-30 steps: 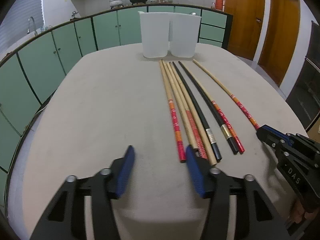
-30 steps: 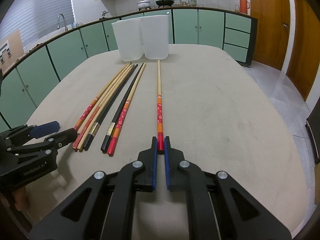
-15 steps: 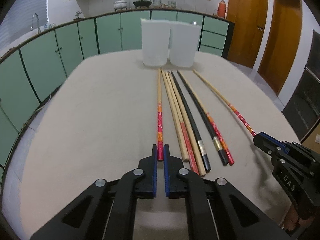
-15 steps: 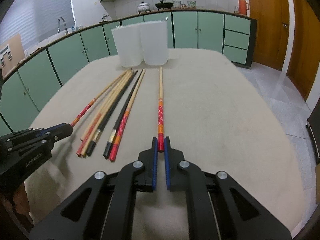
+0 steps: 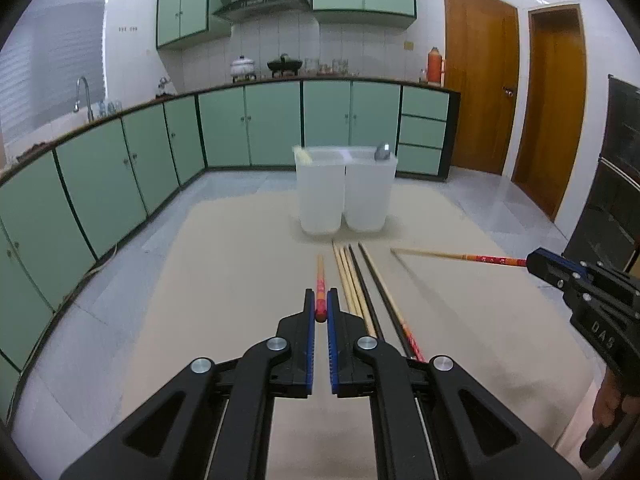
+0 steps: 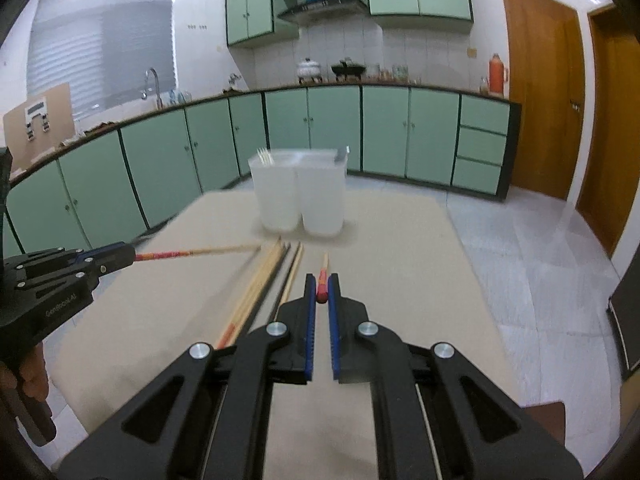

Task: Organize utensils
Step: 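Lift the chopstick into the holder with the right tool while the left tool carries another chopstick there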

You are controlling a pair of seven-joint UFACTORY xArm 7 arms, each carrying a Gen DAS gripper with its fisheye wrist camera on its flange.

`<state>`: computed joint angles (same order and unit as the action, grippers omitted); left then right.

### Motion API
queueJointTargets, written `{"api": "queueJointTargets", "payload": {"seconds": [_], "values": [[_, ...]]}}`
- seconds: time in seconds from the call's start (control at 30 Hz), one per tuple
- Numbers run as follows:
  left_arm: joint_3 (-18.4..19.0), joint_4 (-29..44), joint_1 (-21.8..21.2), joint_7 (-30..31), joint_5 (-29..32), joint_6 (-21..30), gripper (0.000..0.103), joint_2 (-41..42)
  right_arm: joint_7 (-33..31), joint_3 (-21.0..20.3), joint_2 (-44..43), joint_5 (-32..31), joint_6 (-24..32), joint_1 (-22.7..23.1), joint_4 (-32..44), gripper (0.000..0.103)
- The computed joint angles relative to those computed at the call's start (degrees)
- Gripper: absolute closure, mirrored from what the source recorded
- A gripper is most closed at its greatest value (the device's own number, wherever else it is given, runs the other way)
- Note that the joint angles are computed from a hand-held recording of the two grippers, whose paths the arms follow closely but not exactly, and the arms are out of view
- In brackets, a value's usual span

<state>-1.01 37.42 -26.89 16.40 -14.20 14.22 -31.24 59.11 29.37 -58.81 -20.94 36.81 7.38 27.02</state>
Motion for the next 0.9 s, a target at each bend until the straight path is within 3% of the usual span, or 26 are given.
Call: {"api": "queueJointTargets", "payload": {"seconds": [0.4, 0.9], "values": [[4.9, 9.6, -4.8, 8.0, -6.7, 2.3, 0.097, 4.6, -11.5, -9.4, 6.1, 2.9, -4.3, -1.1, 8.1, 0.098], [4.0, 21.3, -2.8, 18.4, -16.3, 6.2, 0.097, 10.6, -27.7, -17.6, 17.1, 8.9, -4.7, -2.9, 21.4, 0.098]]}}
